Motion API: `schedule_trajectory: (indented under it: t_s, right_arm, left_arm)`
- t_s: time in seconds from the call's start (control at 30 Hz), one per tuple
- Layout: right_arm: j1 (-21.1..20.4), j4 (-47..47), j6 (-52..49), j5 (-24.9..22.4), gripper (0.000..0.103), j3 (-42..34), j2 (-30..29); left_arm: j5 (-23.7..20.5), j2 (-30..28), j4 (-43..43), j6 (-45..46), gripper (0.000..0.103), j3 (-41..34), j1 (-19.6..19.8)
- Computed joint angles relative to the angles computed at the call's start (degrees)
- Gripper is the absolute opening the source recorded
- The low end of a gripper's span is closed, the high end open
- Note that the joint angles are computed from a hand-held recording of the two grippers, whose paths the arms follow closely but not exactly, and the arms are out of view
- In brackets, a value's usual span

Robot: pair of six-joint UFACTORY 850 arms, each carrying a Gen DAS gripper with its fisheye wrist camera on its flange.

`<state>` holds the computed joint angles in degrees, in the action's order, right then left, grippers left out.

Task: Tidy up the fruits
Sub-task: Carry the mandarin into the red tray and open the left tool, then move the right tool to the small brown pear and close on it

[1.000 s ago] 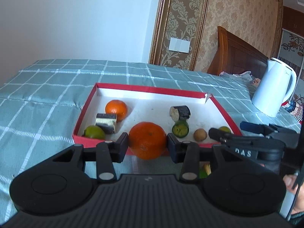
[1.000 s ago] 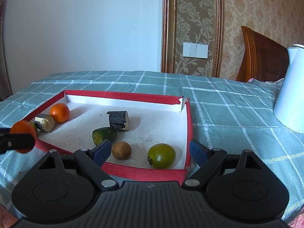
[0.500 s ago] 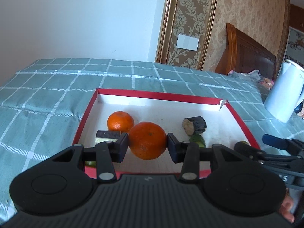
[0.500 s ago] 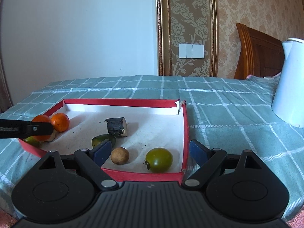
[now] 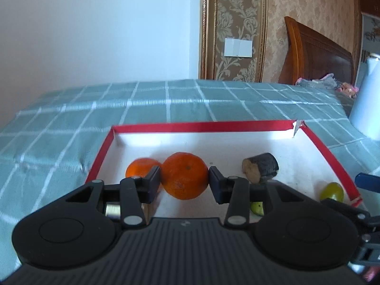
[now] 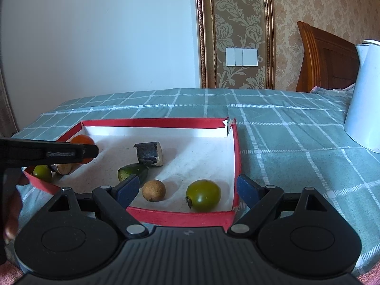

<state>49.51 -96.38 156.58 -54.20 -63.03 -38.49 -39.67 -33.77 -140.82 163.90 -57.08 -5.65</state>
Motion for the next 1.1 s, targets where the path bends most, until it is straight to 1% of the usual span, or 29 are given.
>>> schedule_trajectory:
  t_s: [0.07,0.17,0.3,0.47,0.53,0.6,0.67,0.7,0.83,0.93,1.03,1.1]
  right_arm:
    - [-0.07,0.02,-0.09,0.38,0.089,-0.06,-0.02]
    - [-0.03,0.44,-1.11,0.37,0.09,-0.47,-0.3]
    - [0.05,0.25,-0.85,0.21,0.091,-0.44,-0.32]
    - [0.08,0.18,-0.73,0.15,0.091,-0.51,-0.33]
    - [0.13,0.41,-0.94,-0.07,0.091,-0.63,-0.43]
    - [0.05,0.53,-1.09,-0.02,0.091,-0.66,-0.44]
    - [-0.01,0.6,-1.22,0.07,0.091,-0.68,-0.43]
    - [-0.03,0.69,-1.36,0.07,0.091,-0.74,-0.47]
    - [-0.13,1.3,-2.1,0.06,0.091,-0.93,-0.63]
    - [-0.09,1.61,-2.31,-0.42,0.091,-1.01,-0.74]
    - [-0.01,1.45,-1.91,-0.69,0.091,-0.79,-0.59]
    - [0.02,0.11,-0.56,-0.38,0.091,-0.01,-0.13]
  left_arm:
    - [-0.12,-0.06,-2.23,2.52,0.041,0.2,-0.69]
    - [-0.27,-0.71,-2.2,3.04,0.042,-0.15,-1.13]
    - [-1.14,-1.23,-5.36,6.51,0.042,-0.08,-1.9]
    - [-2.18,-1.7,-4.27,6.18,0.042,-0.05,-1.68]
    - [-1.89,-1.55,-3.27,5.11,0.042,0.03,-1.53]
    - [-1.92,-1.36,-1.81,3.23,0.046,0.06,-1.07]
    - [-2.71,-0.96,-1.55,1.82,0.066,0.46,-0.6]
    - [-3.23,-0.81,-1.31,0.97,0.069,0.65,-0.31]
    - [-3.5,-0.02,0.23,-1.11,0.069,1.45,0.98]
    - [-5.69,1.44,1.06,-0.95,0.069,3.72,2.71]
    - [-9.1,3.53,3.5,-1.97,0.069,6.91,5.35]
    - [-10.33,4.86,3.87,-1.56,0.074,9.02,6.83]
